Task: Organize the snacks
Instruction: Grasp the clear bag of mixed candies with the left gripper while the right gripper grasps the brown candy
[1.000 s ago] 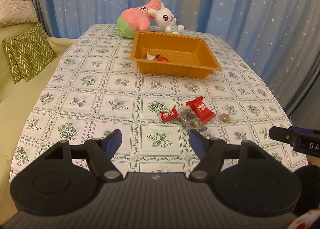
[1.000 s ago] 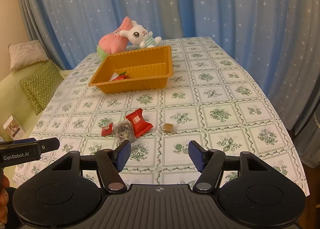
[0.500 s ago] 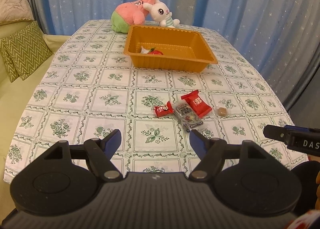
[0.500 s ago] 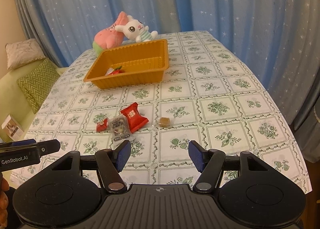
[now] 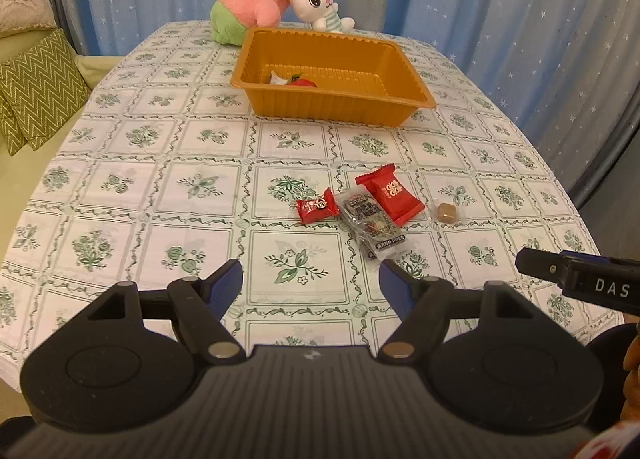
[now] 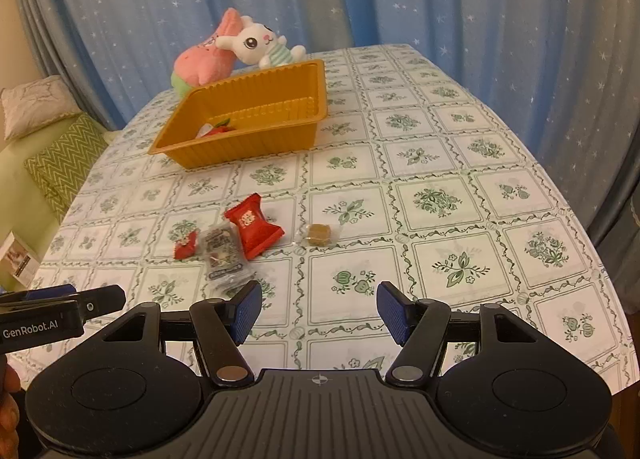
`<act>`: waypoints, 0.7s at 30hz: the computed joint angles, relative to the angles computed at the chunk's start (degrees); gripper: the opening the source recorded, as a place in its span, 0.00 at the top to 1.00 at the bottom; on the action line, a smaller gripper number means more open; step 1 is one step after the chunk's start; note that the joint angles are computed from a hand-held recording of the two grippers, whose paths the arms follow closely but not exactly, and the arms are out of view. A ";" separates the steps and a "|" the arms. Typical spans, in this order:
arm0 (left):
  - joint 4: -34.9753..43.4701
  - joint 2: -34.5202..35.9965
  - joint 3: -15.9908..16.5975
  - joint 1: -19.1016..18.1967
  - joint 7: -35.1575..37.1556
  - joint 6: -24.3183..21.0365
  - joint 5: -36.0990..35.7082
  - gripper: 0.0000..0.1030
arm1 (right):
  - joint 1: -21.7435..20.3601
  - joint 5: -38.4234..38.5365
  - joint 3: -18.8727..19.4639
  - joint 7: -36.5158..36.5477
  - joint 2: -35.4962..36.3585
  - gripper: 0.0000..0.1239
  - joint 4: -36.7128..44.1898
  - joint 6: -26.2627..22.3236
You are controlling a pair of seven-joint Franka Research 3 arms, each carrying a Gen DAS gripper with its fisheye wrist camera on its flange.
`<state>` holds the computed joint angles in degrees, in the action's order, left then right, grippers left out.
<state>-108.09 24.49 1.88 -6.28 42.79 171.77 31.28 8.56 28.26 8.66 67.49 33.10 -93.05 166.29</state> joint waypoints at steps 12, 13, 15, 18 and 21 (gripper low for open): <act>9.71 9.03 -3.58 1.63 5.74 -1.31 -6.66 0.37 | -0.02 -1.56 -0.68 2.29 6.86 0.49 8.23 -2.86; 10.70 9.84 -3.85 1.71 6.25 -1.53 -7.19 0.39 | 0.06 -1.71 -0.80 2.52 7.46 0.49 9.00 -3.08; 12.76 11.52 -4.18 1.70 7.12 -1.86 -8.12 0.42 | 0.14 -2.03 -1.10 3.04 8.66 0.49 10.54 -3.60; 16.22 14.26 -3.61 0.84 6.71 -2.18 -9.26 0.46 | 0.31 -2.56 -1.59 4.18 10.31 0.49 12.63 -4.27; 19.42 16.75 -3.86 0.69 7.00 -2.42 -10.34 0.48 | 0.14 -2.94 -1.56 4.88 11.83 0.49 14.66 -5.16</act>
